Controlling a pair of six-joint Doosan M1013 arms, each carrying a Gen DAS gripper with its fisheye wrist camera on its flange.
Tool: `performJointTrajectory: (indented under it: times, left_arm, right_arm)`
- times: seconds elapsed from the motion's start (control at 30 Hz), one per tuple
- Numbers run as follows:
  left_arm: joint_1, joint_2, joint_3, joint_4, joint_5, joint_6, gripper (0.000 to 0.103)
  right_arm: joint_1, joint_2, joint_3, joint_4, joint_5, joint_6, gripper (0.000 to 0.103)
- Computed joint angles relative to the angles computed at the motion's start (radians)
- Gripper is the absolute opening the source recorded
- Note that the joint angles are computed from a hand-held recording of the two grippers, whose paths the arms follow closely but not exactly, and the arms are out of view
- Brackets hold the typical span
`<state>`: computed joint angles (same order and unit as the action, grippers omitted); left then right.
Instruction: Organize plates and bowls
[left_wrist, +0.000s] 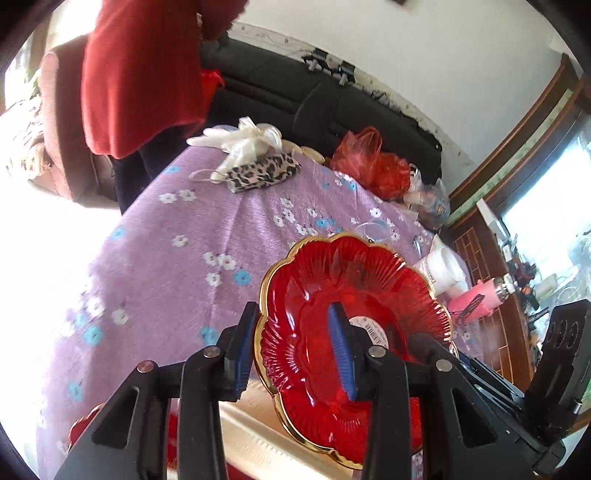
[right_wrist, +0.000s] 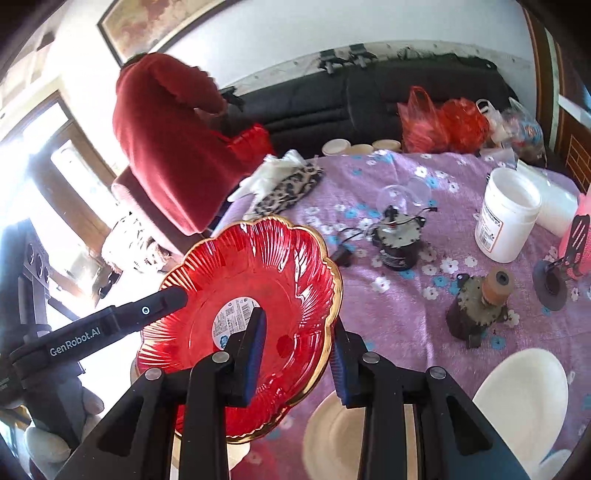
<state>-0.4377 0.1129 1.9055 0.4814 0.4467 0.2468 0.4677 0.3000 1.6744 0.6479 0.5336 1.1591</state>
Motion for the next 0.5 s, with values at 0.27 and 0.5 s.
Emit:
performJointTrajectory:
  times: [0.27,0.5]
  left_arm:
    - [-0.048,-0.095,0.116,0.197,0.039,-0.262,0.037]
    - [-0.029,-0.055,0.13,0.135,-0.094,-0.231,0.037]
  right_arm:
    - [0.068,-0.04,0.063,-0.019,-0.008,0.015,0.035]
    - [0.063,-0.067,0.096,-0.109,-0.071,0.124,0.035]
